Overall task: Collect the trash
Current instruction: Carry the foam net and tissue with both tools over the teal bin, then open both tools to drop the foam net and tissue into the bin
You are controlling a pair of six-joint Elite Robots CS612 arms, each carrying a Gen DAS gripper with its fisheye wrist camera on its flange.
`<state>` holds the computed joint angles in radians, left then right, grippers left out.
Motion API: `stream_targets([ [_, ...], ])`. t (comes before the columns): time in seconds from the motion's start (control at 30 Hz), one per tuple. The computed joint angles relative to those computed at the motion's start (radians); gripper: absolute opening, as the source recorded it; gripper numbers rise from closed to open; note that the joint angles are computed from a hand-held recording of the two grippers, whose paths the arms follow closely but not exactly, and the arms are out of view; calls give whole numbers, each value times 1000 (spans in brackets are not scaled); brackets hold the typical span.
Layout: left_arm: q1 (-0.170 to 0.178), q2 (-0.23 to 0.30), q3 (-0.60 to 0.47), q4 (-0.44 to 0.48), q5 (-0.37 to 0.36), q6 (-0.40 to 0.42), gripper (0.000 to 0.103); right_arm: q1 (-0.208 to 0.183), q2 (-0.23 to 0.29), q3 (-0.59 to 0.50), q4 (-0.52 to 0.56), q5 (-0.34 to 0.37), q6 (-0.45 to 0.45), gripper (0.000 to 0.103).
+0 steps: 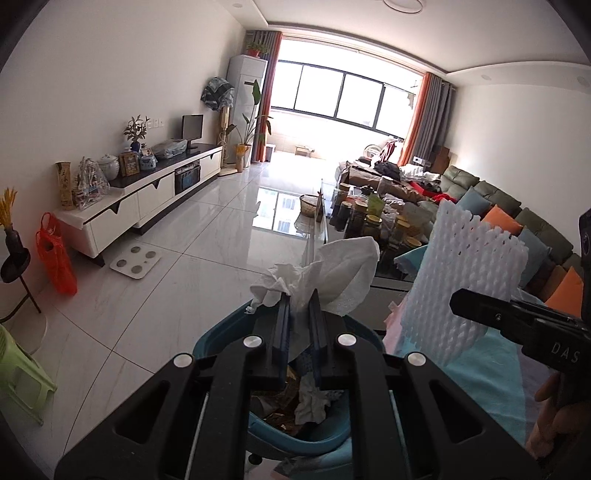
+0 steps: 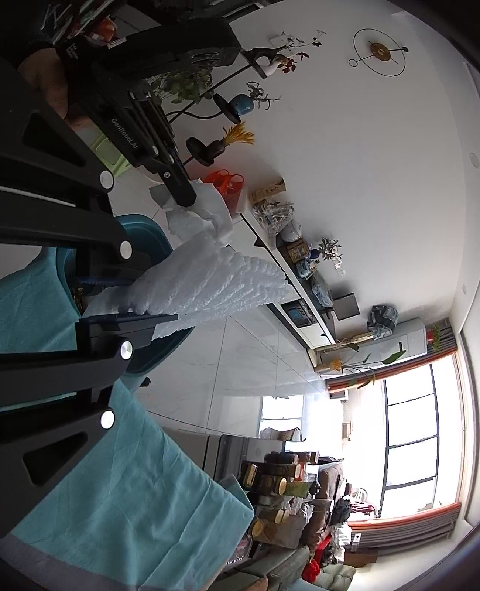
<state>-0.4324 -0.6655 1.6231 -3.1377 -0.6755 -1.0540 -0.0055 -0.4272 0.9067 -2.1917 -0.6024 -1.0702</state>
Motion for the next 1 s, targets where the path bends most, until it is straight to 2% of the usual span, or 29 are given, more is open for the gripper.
stream_targets([
  [0.2, 35, 38, -64, 118, -59, -17, 11, 42, 41, -79, 90, -75, 7, 10],
  [0.37, 75, 84, -135, 192, -139, -38, 18, 75, 60, -92, 45, -166, 37, 11],
  [0.43, 83, 99, -159, 232, -148, -51, 20, 82, 75, -117, 70, -188, 40, 11],
  [0.47, 87, 103, -164, 240, -154, -47, 22, 84, 75, -113, 53, -197, 50, 12],
  [0.53, 91, 114, -184, 260, -167, -49, 32, 86, 77, -110, 34, -212, 57, 19],
  [0.6, 96, 121, -191, 259, -168, -46, 47, 87, 81, -116, 36, -221, 60, 22],
  [0.63, 99, 126, -199, 261, -171, -45, 51, 88, 82, -118, 40, -226, 57, 24],
  [0.67, 100, 131, -206, 267, -163, -50, 57, 90, 82, -117, 37, -228, 63, 31],
  [0.77, 98, 135, -214, 279, -155, -50, 59, 87, 83, -118, 36, -221, 73, 36],
  [1.0, 92, 127, -213, 294, -139, -66, 62, 66, 71, -99, -7, -160, 107, 41],
])
